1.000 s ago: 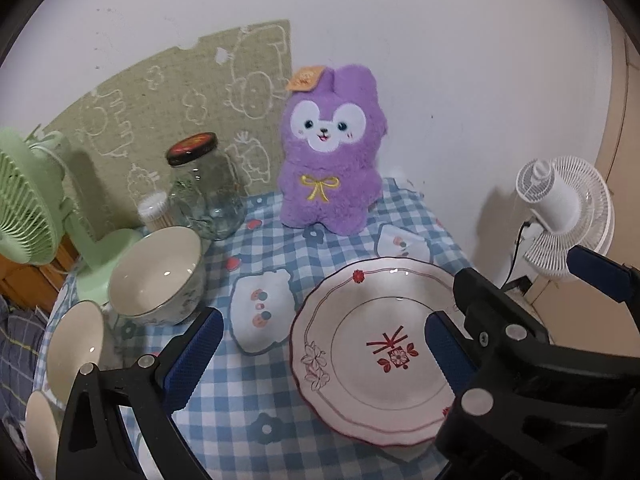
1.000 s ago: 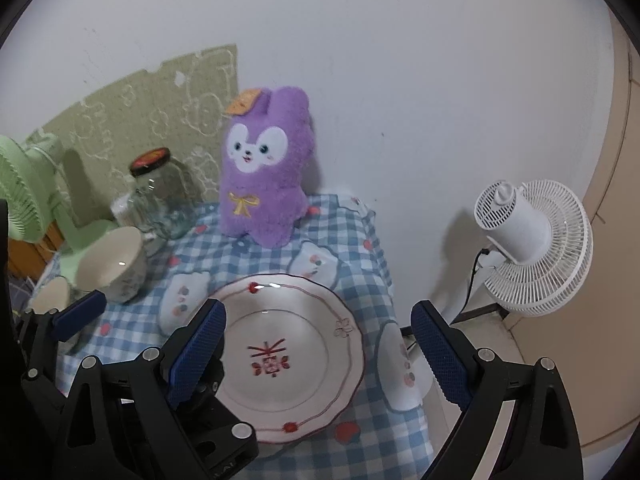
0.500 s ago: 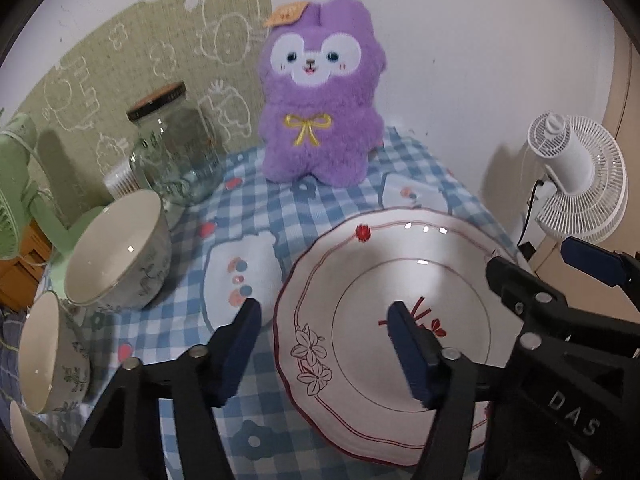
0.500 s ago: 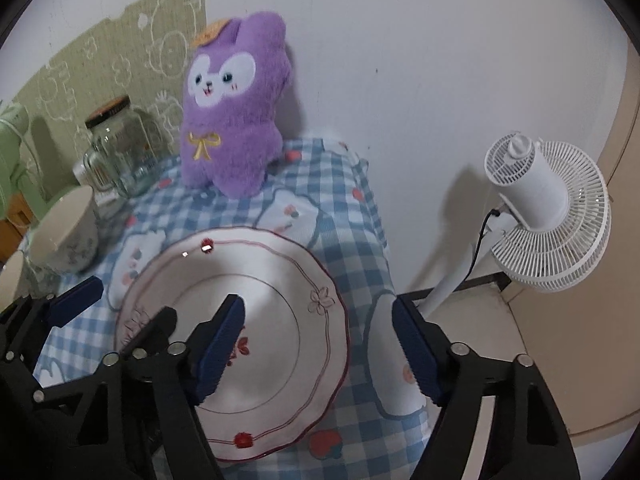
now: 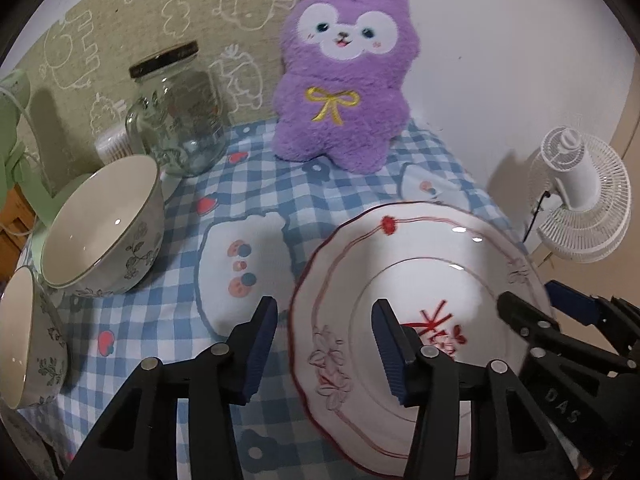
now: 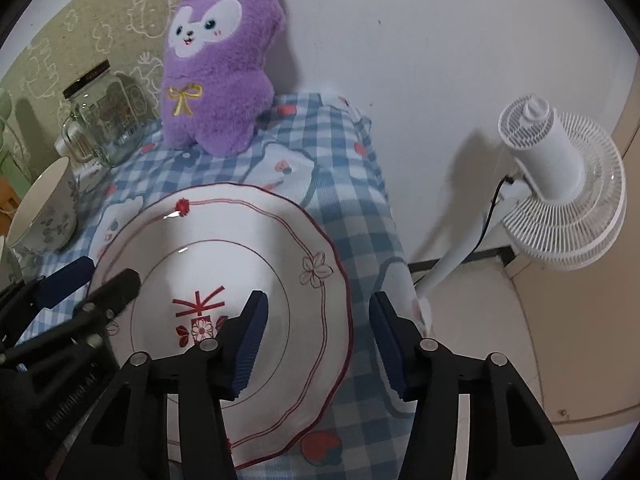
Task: Organize plates and bowls
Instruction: 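Lift the red-rimmed plate off the tablecloth with the right gripper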
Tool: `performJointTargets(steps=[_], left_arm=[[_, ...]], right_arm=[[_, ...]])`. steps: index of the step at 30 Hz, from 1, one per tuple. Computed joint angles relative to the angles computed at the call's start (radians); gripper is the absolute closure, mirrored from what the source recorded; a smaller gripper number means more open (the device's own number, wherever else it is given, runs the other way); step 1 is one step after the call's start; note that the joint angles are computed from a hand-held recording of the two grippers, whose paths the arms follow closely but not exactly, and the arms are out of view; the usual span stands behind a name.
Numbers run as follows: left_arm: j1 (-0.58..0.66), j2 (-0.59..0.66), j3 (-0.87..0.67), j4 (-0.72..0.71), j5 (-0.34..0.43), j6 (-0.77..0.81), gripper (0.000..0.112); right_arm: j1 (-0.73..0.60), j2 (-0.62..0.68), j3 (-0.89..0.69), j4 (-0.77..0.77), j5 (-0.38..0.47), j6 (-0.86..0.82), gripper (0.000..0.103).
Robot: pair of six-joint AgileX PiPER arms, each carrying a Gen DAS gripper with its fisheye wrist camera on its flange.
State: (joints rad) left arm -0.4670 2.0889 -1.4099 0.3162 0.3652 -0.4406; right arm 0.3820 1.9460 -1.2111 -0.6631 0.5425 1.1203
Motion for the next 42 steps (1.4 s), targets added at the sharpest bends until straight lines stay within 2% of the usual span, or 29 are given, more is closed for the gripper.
performJointTargets(steps=[4, 7, 10, 16, 19, 23, 27, 32, 42], left_arm=[[0.005, 0.017, 0.000, 0.012, -0.006, -0.001, 0.062], [0.012, 0.031, -0.011, -0.049, -0.003, 0.056, 0.065], [0.011, 0.042, -0.018, -0.081, 0.000, 0.087, 0.069], [-0.017, 0.034, -0.003, 0.050, 0.000, -0.015, 0.074], [-0.015, 0.034, -0.005, 0.042, 0.004, -0.003, 0.074], [-0.042, 0.031, 0.003, 0.185, 0.018, -0.122, 0.074], [-0.033, 0.025, -0.004, 0.123, 0.032, -0.062, 0.076], [-0.050, -0.004, 0.044, 0.243, 0.005, -0.156, 0.076], [-0.057, -0.081, 0.110, 0.278, -0.002, -0.192, 0.076]], right_arm=[[-0.007, 0.017, -0.009, 0.032, -0.002, -0.033, 0.048], [-0.007, 0.024, -0.017, 0.039, 0.005, -0.044, 0.054], [-0.004, 0.034, -0.030, 0.049, 0.018, -0.059, 0.055], [-0.002, 0.039, -0.037, 0.058, 0.022, -0.081, 0.063], [0.009, 0.045, -0.048, 0.043, 0.042, -0.091, 0.065], [0.010, 0.047, -0.058, 0.056, 0.058, -0.110, 0.065], [0.020, 0.044, -0.059, 0.047, 0.077, -0.110, 0.065], [0.024, 0.027, -0.045, 0.048, 0.080, -0.100, 0.065], [0.061, -0.030, -0.018, 0.008, 0.113, -0.064, 0.065]])
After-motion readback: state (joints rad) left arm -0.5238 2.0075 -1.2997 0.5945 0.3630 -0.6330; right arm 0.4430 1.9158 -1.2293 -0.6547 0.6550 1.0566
